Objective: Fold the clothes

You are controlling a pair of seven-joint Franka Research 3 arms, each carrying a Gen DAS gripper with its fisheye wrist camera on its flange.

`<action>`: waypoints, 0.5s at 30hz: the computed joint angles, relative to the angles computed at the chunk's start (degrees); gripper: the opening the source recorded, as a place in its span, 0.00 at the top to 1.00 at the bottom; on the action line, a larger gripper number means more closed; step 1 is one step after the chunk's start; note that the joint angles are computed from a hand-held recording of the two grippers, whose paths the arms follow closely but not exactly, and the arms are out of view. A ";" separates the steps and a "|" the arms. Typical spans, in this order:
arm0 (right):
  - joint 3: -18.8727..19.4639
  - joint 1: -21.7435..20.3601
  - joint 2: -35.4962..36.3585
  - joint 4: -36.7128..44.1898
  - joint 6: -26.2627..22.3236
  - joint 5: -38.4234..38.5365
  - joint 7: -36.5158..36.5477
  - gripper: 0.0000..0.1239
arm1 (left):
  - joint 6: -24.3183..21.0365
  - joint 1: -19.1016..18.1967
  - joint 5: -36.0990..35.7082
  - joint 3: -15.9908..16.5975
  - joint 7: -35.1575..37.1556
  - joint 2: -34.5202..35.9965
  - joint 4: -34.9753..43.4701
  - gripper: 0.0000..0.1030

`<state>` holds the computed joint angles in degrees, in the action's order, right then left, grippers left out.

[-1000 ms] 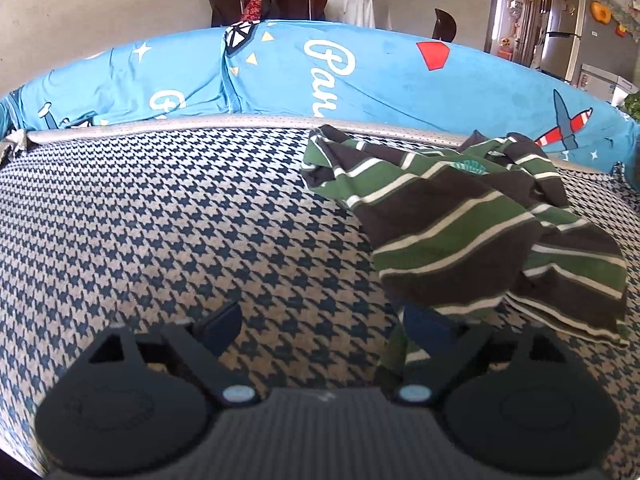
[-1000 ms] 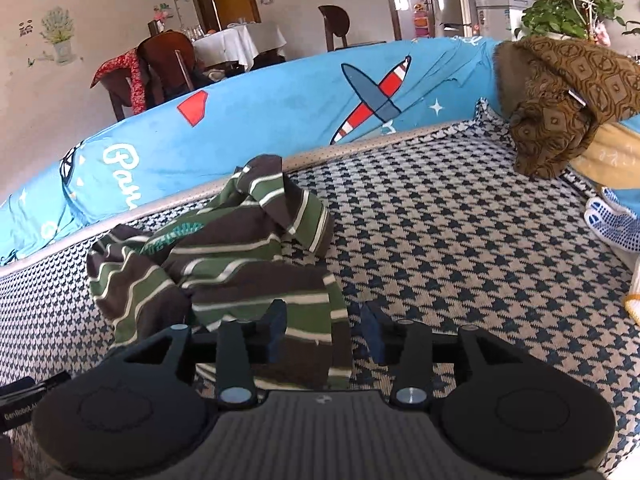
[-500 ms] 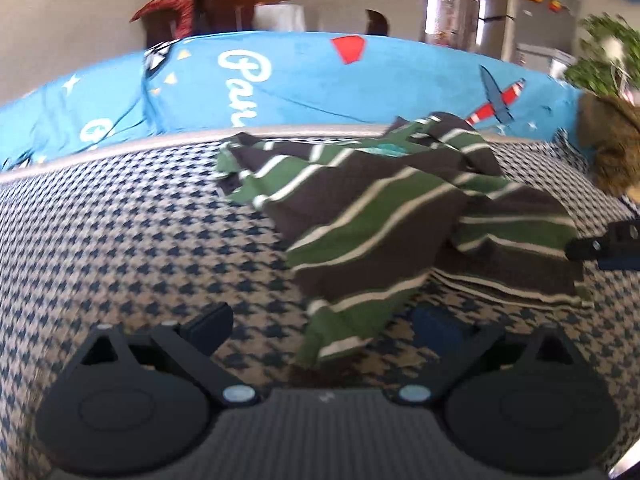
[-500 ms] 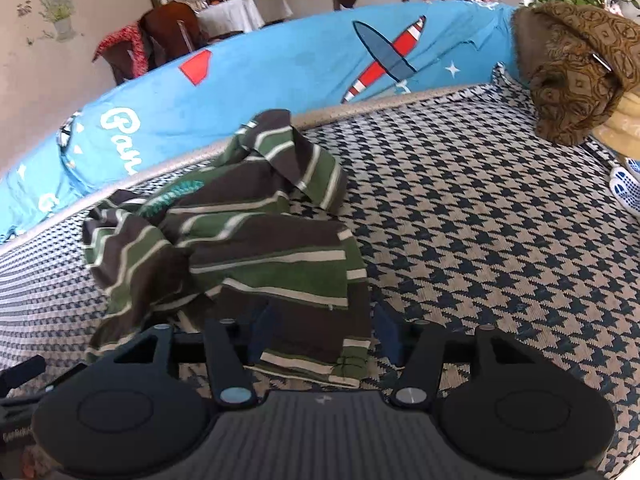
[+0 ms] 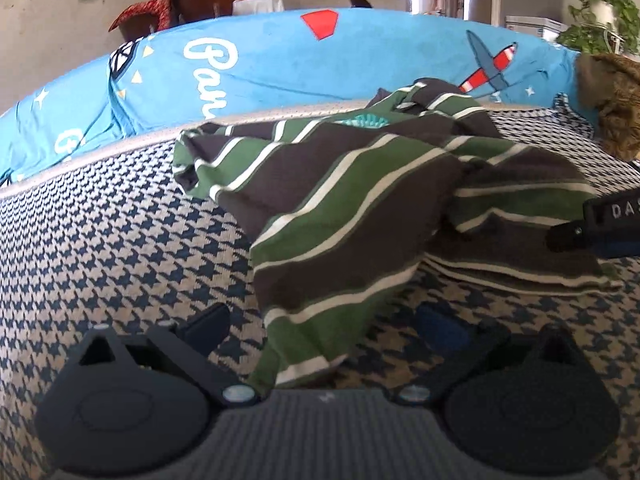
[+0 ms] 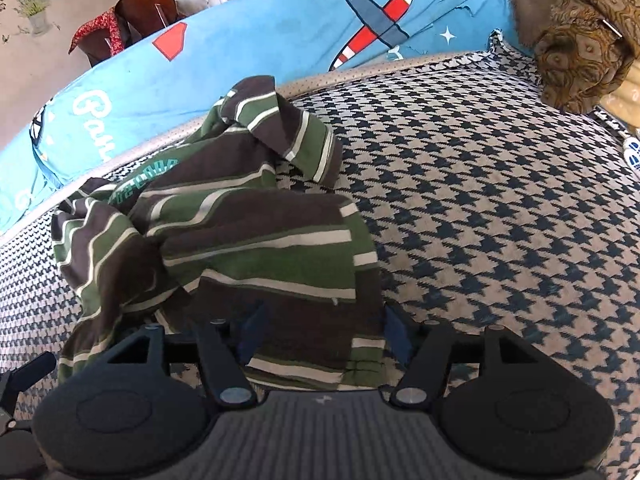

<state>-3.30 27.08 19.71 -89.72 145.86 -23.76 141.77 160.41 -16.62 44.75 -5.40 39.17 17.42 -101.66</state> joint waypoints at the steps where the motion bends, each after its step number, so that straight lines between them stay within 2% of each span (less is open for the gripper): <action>1: -0.32 0.45 0.39 0.50 -0.29 -0.97 0.43 0.49 | -0.09 -0.04 -0.08 0.12 -0.40 0.47 0.48 0.00; 4: -0.76 1.18 1.25 1.46 -0.44 -2.63 1.16 0.49 | 0.10 -0.02 -0.55 0.34 -1.03 1.28 1.20 0.01; 6: -1.00 1.56 1.67 1.84 -0.16 -3.48 1.66 0.53 | 0.27 -0.03 -0.92 0.48 -1.51 1.56 1.46 0.12; 7: -1.08 1.69 1.87 2.07 -0.15 -3.78 1.71 0.58 | 0.31 -0.03 -1.13 0.56 -1.87 1.48 1.48 0.16; 9: -1.19 1.90 2.27 2.59 -0.26 -4.26 1.57 0.70 | 0.60 0.31 -2.04 0.30 -1.60 1.27 1.36 0.33; 10: -1.10 1.80 2.42 2.76 -0.13 -4.07 1.28 0.80 | 0.66 0.34 -2.21 0.33 -1.62 1.13 1.28 0.37; 11: -0.94 1.60 2.49 2.79 0.18 -3.58 0.95 0.87 | 0.56 0.24 -2.12 0.47 -1.84 1.03 1.29 0.46; 12: -0.89 1.50 2.47 2.69 0.57 -3.19 0.88 0.87 | 0.56 0.25 -2.21 0.55 -2.20 0.87 1.22 0.54; 15: -1.39 1.83 2.09 2.11 1.75 -3.38 1.75 0.90 | 0.80 0.36 -2.46 0.92 -4.31 0.02 0.67 0.66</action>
<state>-4.69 28.91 21.80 -87.62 147.61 -27.14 143.52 161.21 -16.26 42.29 -4.48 34.86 17.44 -100.99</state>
